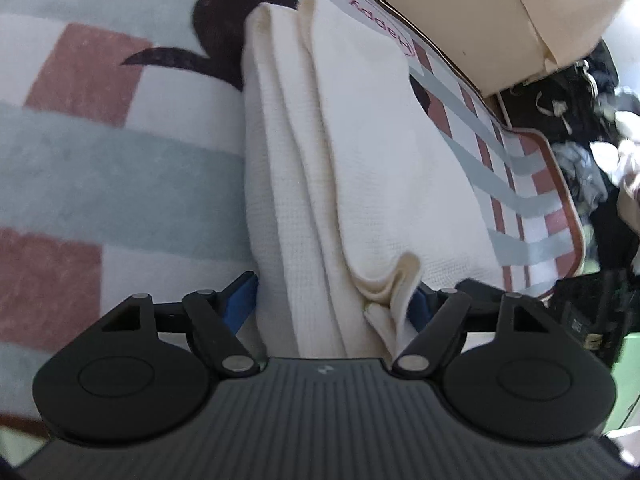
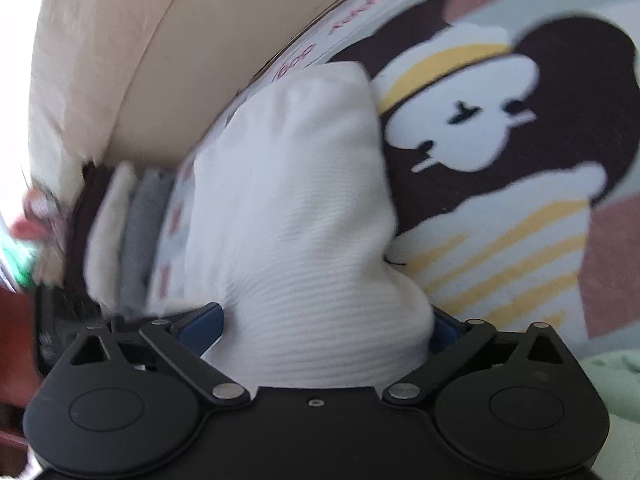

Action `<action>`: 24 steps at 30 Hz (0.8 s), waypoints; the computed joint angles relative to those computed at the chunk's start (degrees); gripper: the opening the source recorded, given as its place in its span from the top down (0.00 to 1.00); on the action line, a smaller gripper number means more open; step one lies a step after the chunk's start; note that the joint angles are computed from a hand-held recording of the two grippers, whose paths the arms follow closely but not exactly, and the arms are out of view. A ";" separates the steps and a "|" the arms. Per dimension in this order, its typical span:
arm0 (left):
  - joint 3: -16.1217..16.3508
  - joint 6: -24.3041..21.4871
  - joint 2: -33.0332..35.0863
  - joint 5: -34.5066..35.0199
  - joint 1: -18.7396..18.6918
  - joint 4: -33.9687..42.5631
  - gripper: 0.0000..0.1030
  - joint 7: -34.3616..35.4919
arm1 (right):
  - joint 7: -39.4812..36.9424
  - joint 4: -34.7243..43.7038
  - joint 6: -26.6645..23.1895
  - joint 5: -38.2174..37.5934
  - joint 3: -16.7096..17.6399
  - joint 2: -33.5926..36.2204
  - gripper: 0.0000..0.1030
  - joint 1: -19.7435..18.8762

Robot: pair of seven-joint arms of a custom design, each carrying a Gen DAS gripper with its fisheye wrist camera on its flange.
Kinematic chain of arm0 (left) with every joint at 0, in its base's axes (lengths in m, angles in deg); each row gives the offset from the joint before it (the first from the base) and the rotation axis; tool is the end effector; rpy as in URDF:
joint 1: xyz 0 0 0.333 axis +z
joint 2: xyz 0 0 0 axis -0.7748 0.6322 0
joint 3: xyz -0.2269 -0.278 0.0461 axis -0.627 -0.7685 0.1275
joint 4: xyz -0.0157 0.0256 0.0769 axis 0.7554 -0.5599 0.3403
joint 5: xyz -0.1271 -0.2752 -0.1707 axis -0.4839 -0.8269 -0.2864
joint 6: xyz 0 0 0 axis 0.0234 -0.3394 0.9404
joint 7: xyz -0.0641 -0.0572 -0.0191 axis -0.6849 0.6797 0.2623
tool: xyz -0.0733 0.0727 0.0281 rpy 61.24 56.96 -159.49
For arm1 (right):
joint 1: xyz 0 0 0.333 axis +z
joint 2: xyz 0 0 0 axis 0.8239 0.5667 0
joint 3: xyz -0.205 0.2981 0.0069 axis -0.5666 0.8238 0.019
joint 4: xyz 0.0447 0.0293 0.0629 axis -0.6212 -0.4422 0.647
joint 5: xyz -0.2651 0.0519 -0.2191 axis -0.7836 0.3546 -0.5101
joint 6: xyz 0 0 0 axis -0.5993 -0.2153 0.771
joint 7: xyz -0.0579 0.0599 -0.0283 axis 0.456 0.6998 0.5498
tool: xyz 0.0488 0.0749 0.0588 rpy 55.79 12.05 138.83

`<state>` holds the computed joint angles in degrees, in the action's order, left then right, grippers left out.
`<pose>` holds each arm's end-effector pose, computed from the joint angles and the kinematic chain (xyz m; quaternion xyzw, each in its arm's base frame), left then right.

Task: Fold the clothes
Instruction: 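Grasp the folded sack's end with both tools and lift it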

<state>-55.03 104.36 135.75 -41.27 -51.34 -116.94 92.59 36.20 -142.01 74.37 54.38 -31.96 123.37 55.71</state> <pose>0.6613 -0.3331 0.2993 0.7306 -0.5669 0.3677 0.0985 0.6727 0.0832 0.3235 -0.6282 0.6531 0.1421 0.3983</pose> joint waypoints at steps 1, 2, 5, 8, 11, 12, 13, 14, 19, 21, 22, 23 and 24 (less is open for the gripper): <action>-0.95 0.41 0.70 0.33 0.56 0.22 0.33 0.85 | 0.15 -0.02 -0.09 -0.94 -0.23 -0.28 0.18 0.32; -2.00 0.84 1.43 0.65 1.20 0.38 0.40 1.71 | 0.82 0.06 -0.89 -0.48 -0.09 -0.46 0.31 -0.14; -6.92 2.52 3.57 2.42 4.86 0.44 0.57 5.61 | 4.32 1.27 -5.54 2.62 0.55 -0.45 0.43 -2.34; -8.97 6.05 3.84 4.53 7.20 0.86 0.59 7.21 | 8.09 3.46 -8.11 4.96 1.00 -0.52 0.43 -2.69; -11.69 9.40 4.80 7.61 10.06 1.76 0.58 7.65 | 8.16 5.03 -10.28 14.08 3.29 -0.07 0.43 -4.39; -13.00 9.24 5.49 10.09 11.44 2.41 0.57 5.75 | 6.88 4.46 -10.44 18.21 4.03 -0.15 0.43 -4.94; -12.31 5.88 4.42 8.88 11.20 2.68 0.56 6.73 | 5.34 3.38 -10.39 21.58 4.39 -0.32 0.43 -5.07; -10.40 2.34 2.92 8.37 10.12 3.18 0.56 6.42 | 5.09 2.35 -9.31 21.32 3.69 -0.67 0.42 -3.93; -1.98 -14.08 -1.36 4.76 3.53 5.72 0.56 6.53 | 12.02 -1.54 -0.70 3.41 -1.34 -1.90 0.41 4.59; -0.56 -14.27 -2.78 3.70 2.83 4.99 0.56 6.92 | 8.99 -2.97 1.27 3.38 -0.52 -2.87 0.39 4.50; 0.65 -14.58 -3.90 3.54 2.24 4.99 0.56 7.12 | 8.65 -3.34 1.80 2.99 -0.46 -3.51 0.38 4.53; 3.57 -11.99 -5.79 3.75 1.03 3.34 0.57 5.18 | 8.93 -3.53 2.26 1.90 -0.69 -4.15 0.35 4.77; 7.03 -9.12 -7.73 4.02 -0.59 1.61 0.58 2.88 | 9.80 -3.69 3.10 -0.80 -1.44 -4.72 0.34 5.58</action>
